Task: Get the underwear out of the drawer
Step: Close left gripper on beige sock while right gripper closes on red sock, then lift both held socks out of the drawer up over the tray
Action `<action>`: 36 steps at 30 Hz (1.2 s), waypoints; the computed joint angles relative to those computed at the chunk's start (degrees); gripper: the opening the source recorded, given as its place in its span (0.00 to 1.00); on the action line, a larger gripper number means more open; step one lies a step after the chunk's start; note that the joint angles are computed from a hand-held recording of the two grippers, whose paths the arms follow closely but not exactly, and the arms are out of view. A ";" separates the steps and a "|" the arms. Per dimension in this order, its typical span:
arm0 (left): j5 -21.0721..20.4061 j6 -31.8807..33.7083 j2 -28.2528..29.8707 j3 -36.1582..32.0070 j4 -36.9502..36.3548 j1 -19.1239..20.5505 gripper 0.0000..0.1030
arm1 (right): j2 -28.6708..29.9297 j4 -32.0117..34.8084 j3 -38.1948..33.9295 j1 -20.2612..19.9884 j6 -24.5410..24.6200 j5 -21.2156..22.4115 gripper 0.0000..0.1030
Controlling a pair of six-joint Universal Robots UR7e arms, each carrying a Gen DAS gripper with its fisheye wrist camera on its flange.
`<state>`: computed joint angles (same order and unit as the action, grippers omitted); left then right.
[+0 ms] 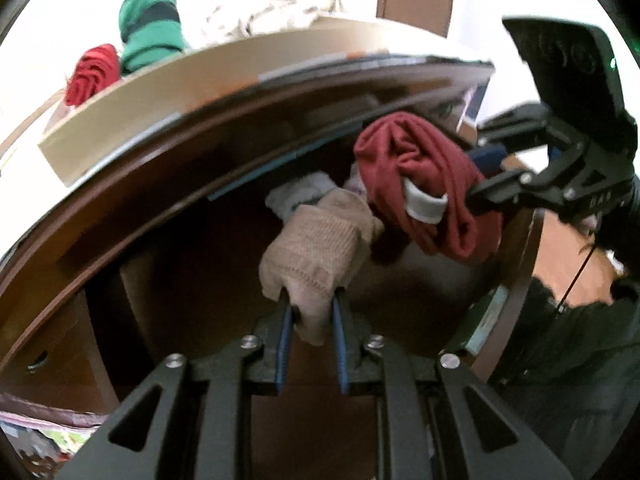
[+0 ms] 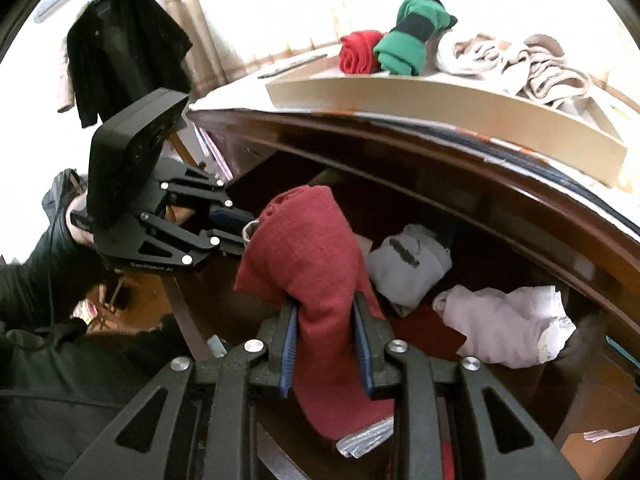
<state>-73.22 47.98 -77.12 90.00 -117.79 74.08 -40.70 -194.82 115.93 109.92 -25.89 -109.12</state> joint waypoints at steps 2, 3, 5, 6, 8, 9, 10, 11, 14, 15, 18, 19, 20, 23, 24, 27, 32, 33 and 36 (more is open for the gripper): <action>-1.06 -0.44 -0.77 0.82 -1.43 0.04 0.16 | 0.01 -1.94 0.53 -0.12 0.46 0.80 0.27; -1.73 -0.64 -1.23 1.17 -2.01 0.10 0.16 | -1.03 -2.71 1.67 -0.54 0.23 1.21 0.27; -3.23 -1.33 -1.59 1.84 -3.45 0.19 0.16 | -0.55 -4.61 1.93 -0.83 0.50 1.92 0.27; -3.60 -1.33 -1.67 2.40 -4.73 0.15 0.16 | -0.70 -5.41 2.19 -0.93 0.62 2.19 0.27; -4.59 -1.93 -2.20 3.20 -6.46 0.07 0.16 | -0.55 -7.02 2.46 -1.17 0.46 2.38 0.27; -4.99 -2.21 -2.41 3.45 -7.27 0.06 0.16 | -0.25 -7.88 2.48 -1.14 0.36 2.29 0.27; -5.53 -2.36 -2.71 3.13 -7.45 0.26 0.16 | 0.22 -9.01 2.53 -1.22 0.22 2.36 0.27; -6.05 -2.87 -2.85 3.25 -8.10 0.30 0.16 | 0.42 -10.02 2.66 -1.22 0.21 2.50 0.27; -7.17 -4.05 -2.99 3.46 -9.61 0.48 0.16 | 0.42 -12.15 3.13 -1.31 0.66 3.31 0.27; -7.28 -4.47 -3.19 3.78 -10.21 0.36 0.16 | 0.44 -12.72 3.24 -1.31 0.73 3.47 0.27; -8.31 -5.49 -3.38 4.21 -11.92 0.82 0.16 | 0.69 -14.71 3.58 -1.31 0.88 3.76 0.27; -8.50 -5.85 -3.49 4.49 -12.54 0.85 0.16 | 0.73 -15.24 3.70 -1.36 0.95 4.01 0.27; -8.78 -6.28 -3.61 4.70 -12.93 0.86 0.16 | 0.81 -15.74 3.80 -1.43 1.13 4.26 0.27; -9.43 -6.63 -4.03 5.25 -14.08 0.96 0.16 | 1.17 -17.28 3.96 -1.40 1.14 4.52 0.27; -9.64 -6.70 -4.17 5.45 -14.45 0.96 0.16 | 1.23 -17.56 4.01 -1.36 1.08 4.56 0.27; -9.93 -6.90 -4.55 6.08 -15.98 0.80 0.16 | 1.50 -18.68 4.15 -1.17 0.79 4.62 0.27; -10.45 -6.81 -5.56 7.40 -18.68 0.39 0.16 | 1.79 -20.42 4.45 -1.04 0.62 5.15 0.27; -10.42 -6.67 -5.82 7.84 -19.45 0.27 0.16 | 1.89 -21.04 4.54 -1.03 0.61 5.29 0.27; -10.84 -6.81 -6.22 8.32 -20.80 0.01 0.16 | 1.93 -22.47 4.90 -1.13 0.59 6.14 0.27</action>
<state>-84.07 41.17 -83.34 98.32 -138.59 74.09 -38.78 -217.29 120.83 108.79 -25.30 -102.97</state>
